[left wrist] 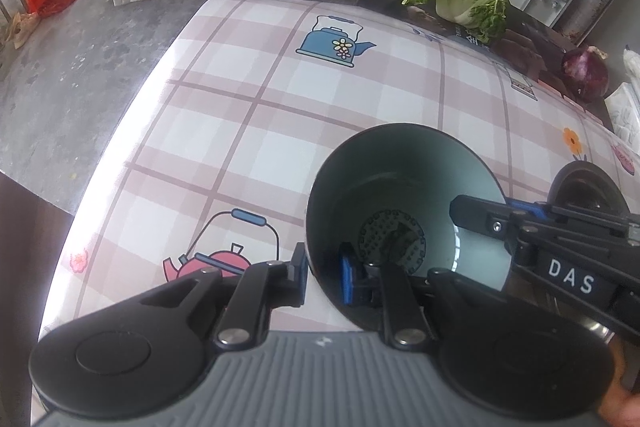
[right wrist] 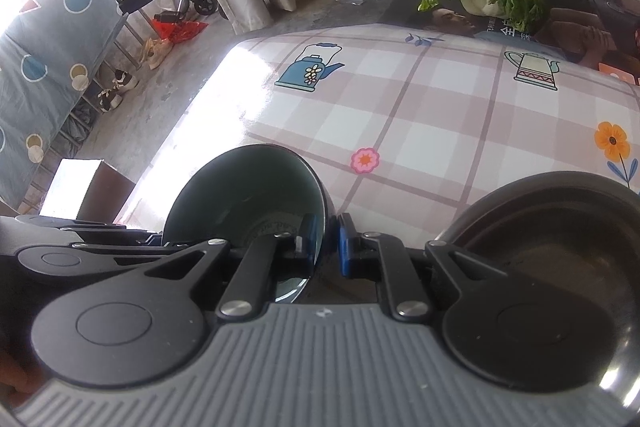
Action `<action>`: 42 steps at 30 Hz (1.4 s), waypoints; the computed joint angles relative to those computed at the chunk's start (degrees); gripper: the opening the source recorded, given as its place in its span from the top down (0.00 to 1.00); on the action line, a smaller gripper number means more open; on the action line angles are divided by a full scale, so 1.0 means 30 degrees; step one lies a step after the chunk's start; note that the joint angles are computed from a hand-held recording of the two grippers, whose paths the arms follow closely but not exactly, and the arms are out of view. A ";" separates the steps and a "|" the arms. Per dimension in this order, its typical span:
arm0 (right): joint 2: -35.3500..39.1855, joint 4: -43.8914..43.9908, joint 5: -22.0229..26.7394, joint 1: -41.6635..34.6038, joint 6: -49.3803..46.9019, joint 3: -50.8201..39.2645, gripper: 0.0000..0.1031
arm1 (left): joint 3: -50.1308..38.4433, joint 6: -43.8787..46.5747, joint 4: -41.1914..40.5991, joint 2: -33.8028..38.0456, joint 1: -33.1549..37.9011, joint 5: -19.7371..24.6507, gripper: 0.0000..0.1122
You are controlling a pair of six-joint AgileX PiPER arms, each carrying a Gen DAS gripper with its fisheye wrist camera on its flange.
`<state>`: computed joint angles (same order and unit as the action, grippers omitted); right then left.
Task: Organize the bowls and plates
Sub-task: 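Lower the teal bowl with the left gripper into the steel bowl held by the right gripper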
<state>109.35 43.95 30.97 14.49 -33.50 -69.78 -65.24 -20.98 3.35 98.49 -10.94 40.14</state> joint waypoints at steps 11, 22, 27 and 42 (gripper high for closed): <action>-0.0004 0.0079 -0.0016 -0.0007 0.0327 0.0007 0.90 | -0.0094 -0.0276 0.0091 -0.0250 0.0008 0.0247 0.85; -0.0100 0.0460 0.0333 -0.0035 0.0292 0.0017 0.90 | -0.0015 -0.0530 0.0370 -0.0896 0.0171 0.0537 0.85; -0.0271 0.0586 0.0449 -0.0016 0.0276 0.0010 0.90 | -0.0014 -0.0573 0.0443 -0.1316 0.0240 0.0686 0.85; -0.1619 0.0292 0.0686 -0.0191 0.0624 0.0390 0.90 | -0.0021 -0.0988 0.0766 -0.2504 -0.0188 0.1203 0.85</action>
<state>104.49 44.83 33.03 13.92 -31.62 -68.60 -65.30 -23.94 5.65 90.98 -11.51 43.75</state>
